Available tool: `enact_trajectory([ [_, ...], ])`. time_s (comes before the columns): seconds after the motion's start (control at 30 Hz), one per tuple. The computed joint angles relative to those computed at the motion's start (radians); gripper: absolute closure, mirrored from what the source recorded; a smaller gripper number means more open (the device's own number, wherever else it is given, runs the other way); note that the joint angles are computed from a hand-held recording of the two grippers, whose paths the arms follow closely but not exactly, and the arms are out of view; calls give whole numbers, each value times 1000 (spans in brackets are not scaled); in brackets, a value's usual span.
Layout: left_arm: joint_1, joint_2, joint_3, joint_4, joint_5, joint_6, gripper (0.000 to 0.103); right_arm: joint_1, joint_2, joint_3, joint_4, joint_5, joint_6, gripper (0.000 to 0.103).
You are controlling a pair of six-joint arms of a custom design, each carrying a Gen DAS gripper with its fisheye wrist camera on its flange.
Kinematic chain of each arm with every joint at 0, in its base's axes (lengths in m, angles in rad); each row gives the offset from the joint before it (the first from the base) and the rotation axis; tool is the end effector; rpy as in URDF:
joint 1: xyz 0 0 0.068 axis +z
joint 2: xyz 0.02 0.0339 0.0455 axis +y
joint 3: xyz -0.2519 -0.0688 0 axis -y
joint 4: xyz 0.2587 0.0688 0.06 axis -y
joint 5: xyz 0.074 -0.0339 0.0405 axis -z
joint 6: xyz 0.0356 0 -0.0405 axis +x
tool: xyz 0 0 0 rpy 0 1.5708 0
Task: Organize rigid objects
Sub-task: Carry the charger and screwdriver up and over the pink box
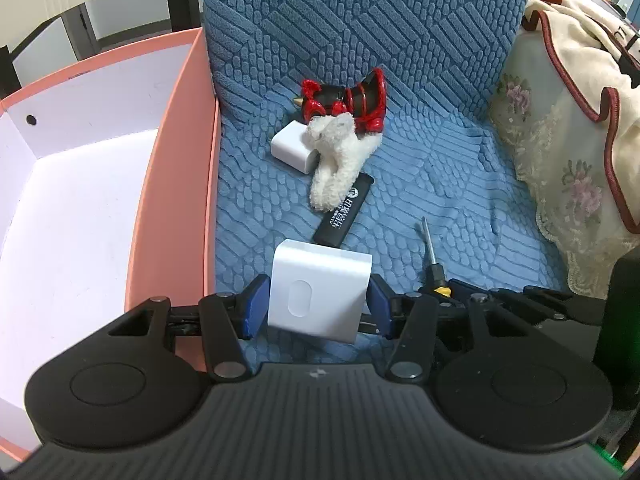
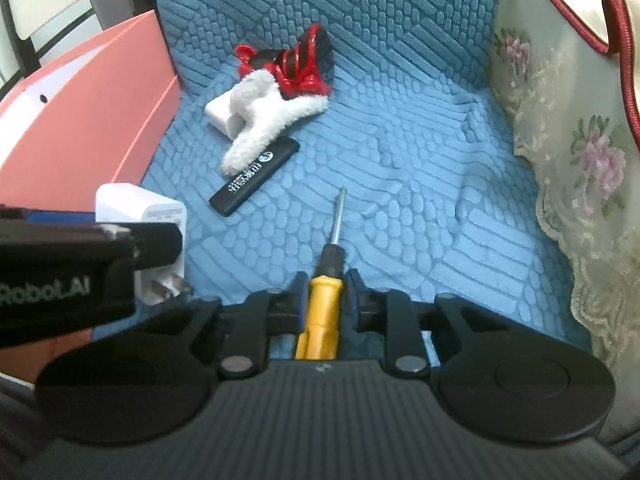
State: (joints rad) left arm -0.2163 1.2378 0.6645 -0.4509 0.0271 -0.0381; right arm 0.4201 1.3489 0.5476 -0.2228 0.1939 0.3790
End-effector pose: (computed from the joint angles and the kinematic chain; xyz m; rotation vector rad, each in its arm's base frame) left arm 0.2386 -0.0534 0.1680 0.2412 2.5887 -0.1274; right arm 0.2258 0.0934 0.1221 0.0172 2.5656 0.0499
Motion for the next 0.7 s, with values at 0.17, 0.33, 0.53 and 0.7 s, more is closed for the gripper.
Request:
enact_trajectory([
  [0.17, 3, 4, 4, -5, 3, -7, 44, -24, -43, -5, -32, -17, 30, 80],
  [0.33, 18, -8, 15, -27, 30, -26, 44, -38, -147, -20, -74, -41, 36, 80],
  [0.53, 34, -51, 28, -67, 41, -33, 44, -77, -236, -27, -127, -96, 50, 81],
  [0.7, 66, -117, 37, -122, 56, -8, 44, -87, -325, -18, -188, -123, 38, 81],
])
